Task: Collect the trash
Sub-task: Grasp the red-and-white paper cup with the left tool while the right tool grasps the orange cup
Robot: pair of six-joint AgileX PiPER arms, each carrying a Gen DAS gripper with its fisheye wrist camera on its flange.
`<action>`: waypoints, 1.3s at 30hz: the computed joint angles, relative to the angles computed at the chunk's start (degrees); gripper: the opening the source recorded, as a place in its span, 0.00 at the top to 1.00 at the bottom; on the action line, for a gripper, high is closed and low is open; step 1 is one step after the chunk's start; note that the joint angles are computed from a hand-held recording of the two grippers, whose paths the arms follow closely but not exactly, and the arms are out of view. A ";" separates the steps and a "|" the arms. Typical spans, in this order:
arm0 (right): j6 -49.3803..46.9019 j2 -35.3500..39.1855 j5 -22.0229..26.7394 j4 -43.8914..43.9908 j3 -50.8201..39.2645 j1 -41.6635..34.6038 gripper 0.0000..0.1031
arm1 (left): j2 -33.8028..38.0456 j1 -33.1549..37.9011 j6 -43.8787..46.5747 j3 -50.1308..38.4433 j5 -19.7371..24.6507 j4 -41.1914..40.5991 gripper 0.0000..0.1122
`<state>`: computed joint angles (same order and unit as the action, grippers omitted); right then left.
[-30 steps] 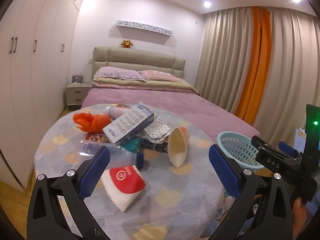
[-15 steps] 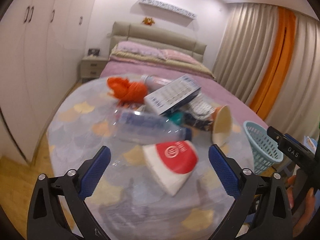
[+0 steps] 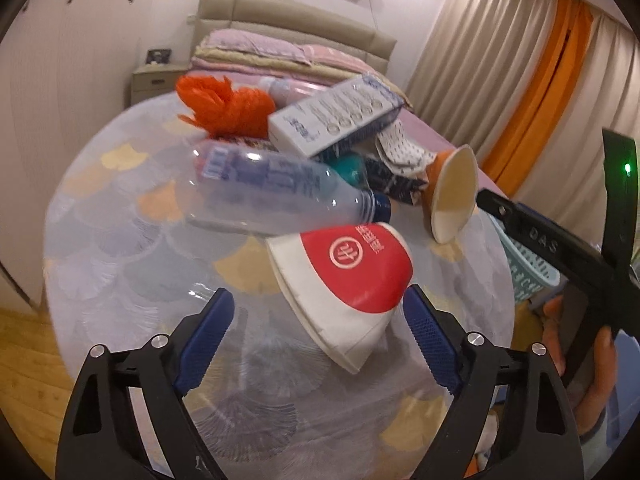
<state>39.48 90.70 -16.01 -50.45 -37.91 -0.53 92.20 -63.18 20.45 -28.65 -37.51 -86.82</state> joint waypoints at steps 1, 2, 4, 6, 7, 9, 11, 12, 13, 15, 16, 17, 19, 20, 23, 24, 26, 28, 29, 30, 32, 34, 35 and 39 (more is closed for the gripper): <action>0.98 0.57 0.37 -0.90 -0.71 0.31 0.41 | 0.31 0.85 -1.22 0.06 1.00 1.60 0.26; 1.24 1.45 1.00 -1.06 -1.60 0.97 0.44 | 0.70 1.75 -3.52 0.27 2.40 4.11 0.27; 4.80 2.48 1.40 -4.68 -2.82 1.23 0.45 | 1.04 2.81 -6.66 0.52 4.01 7.83 0.29; 4.93 3.45 1.90 -4.60 -3.64 1.82 0.46 | 1.62 3.92 -9.84 0.48 5.50 11.80 0.29; 4.67 3.95 2.17 -4.36 -4.08 2.12 0.49 | 2.04 4.30 -10.60 0.22 6.01 12.83 0.29; 4.41 5.48 3.38 -3.86 -5.52 2.87 0.54 | 2.95 4.28 -9.34 -0.70 5.91 11.64 0.29; 8.61 6.99 3.74 -7.86 -6.90 2.72 0.62 | 3.34 4.04 -5.96 -1.78 5.80 8.50 0.29; 13.03 7.91 3.61 -12.28 -7.82 2.38 0.64 | 3.53 4.41 -4.51 -2.45 6.13 7.59 0.29; 17.45 8.77 3.44 -16.74 -8.72 2.03 0.67 | 3.60 4.55 -4.19 -2.72 6.35 7.50 0.29; 24.46 10.00 2.90 -24.03 -10.08 1.22 0.76 | 3.72 4.66 -4.14 -3.15 6.81 7.84 0.29; 26.68 10.31 2.13 -26.42 -10.36 0.64 0.81 | 3.91 4.58 -3.38 -3.56 6.81 7.21 0.30; 27.89 10.47 1.58 -27.79 -10.49 0.11 0.85 | 4.23 4.71 -2.39 -4.10 6.83 6.51 0.36; 27.22 10.57 1.00 -27.71 -10.50 -0.81 0.89 | 4.23 4.38 -1.61 -4.46 6.66 5.72 0.41; 27.21 10.61 0.61 -27.95 -10.47 -1.30 0.91 | 3.84 4.16 -1.96 -4.27 6.36 5.95 0.44; 30.36 10.93 -1.09 -31.42 -10.79 -2.97 0.93 | 1.92 2.57 -5.40 -3.02 4.58 9.63 0.51; 32.25 10.95 -1.62 -33.30 -11.02 -3.48 0.93 | 1.81 2.47 -5.52 -3.23 4.30 10.24 0.51; 34.95 11.18 -2.94 -36.19 -11.54 -4.68 0.95 | 1.59 2.19 -6.20 -3.71 3.96 12.14 0.51; 36.04 11.35 -3.96 -37.52 -11.78 -5.59 0.95 | 1.95 2.64 -7.79 -4.50 4.61 15.32 0.58; 36.36 11.46 -4.51 -38.12 -11.92 -6.07 0.96 | 2.46 2.95 -7.59 -5.27 5.17 16.07 0.59; 36.76 11.38 -4.67 -38.60 -11.94 -6.20 0.96 | 3.18 3.28 -6.62 -6.24 5.86 15.87 0.59; 37.09 11.43 -5.34 -39.36 -12.08 -6.81 0.96 | 4.27 3.59 -4.19 -7.94 6.86 14.86 0.65; 36.08 11.33 -6.05 -38.91 -11.89 -7.49 0.96 | 5.43 3.96 -3.32 -9.28 8.01 15.13 0.69; 35.67 11.25 -6.39 -38.80 -11.79 -7.91 0.97 | 6.04 4.20 -1.88 -10.18 8.70 14.13 0.74; 34.42 10.84 -8.89 -38.71 -11.58 -10.10 0.98 | 7.03 4.32 -1.37 -11.36 10.09 14.63 0.92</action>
<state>73.90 101.54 -24.90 -89.16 -49.50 -10.63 99.23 -58.85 19.08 -40.01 -27.43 -72.19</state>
